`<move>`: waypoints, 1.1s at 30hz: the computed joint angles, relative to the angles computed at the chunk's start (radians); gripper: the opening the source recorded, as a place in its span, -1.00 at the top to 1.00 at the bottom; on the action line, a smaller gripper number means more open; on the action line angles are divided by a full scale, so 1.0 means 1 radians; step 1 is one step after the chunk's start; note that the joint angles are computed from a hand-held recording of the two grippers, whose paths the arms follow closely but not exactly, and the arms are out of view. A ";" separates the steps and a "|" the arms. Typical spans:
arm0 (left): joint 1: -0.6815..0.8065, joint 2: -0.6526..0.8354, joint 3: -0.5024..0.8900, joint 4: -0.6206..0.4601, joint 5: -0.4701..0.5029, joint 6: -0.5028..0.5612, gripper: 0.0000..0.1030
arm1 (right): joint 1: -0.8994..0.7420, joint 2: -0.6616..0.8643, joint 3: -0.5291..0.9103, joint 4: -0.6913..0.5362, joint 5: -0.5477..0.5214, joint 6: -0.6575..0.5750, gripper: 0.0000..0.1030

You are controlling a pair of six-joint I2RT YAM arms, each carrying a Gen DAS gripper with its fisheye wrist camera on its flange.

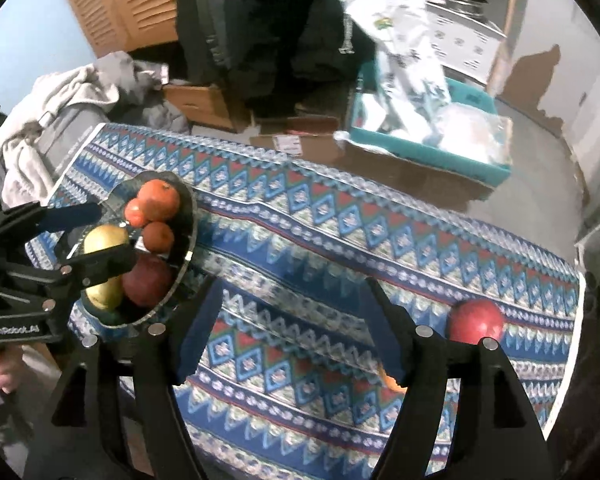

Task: Organize fruits
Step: 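Grasp the red apple with the right tool while the left tool grasps an orange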

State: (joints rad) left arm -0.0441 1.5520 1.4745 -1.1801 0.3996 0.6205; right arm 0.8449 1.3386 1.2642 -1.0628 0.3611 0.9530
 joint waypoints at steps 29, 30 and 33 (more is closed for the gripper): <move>-0.471 0.010 -0.177 0.248 -0.191 -0.192 -0.57 | -0.637 -0.503 -0.554 -0.012 -0.268 -0.305 -0.52; -0.481 0.022 -0.174 0.254 -0.195 -0.198 -0.57 | -0.679 -0.499 -0.577 0.012 -0.291 -0.341 -0.52; -0.507 0.060 -0.164 0.269 -0.205 -0.216 -0.57 | -0.756 -0.484 -0.626 0.072 -0.338 -0.397 -0.52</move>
